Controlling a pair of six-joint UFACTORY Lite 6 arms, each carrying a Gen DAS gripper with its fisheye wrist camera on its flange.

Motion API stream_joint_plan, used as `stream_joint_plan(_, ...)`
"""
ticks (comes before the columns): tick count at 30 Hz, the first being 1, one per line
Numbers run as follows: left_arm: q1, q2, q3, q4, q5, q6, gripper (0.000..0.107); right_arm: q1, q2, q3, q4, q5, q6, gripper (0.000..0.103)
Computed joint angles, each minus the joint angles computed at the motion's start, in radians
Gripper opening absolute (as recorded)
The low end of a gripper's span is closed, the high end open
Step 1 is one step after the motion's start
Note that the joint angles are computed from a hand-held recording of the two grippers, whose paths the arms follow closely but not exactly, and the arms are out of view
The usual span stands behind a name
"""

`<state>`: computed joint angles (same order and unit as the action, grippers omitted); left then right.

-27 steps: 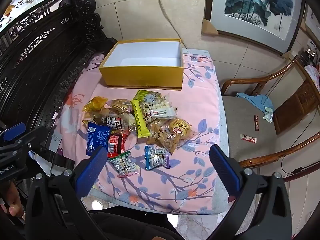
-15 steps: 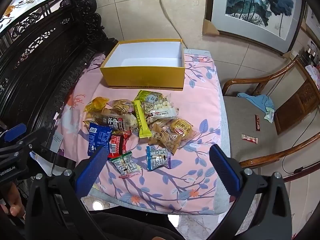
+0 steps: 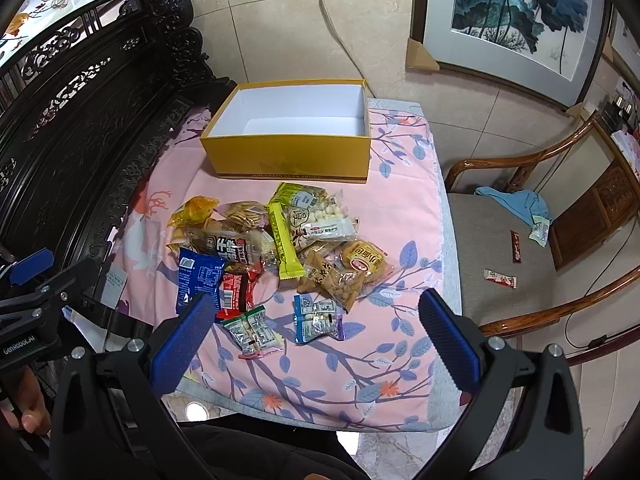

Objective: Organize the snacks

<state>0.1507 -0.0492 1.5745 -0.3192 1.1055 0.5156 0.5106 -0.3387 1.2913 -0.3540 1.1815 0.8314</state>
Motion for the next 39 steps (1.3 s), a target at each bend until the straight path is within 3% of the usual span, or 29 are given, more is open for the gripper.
stream_joint_plan(39, -0.004, -0.014, -0.032, 0.0, -0.016, 0.002, 0.101, -0.022, 0.008, -0.016, 0.018, -0.023, -0.02, 0.102)
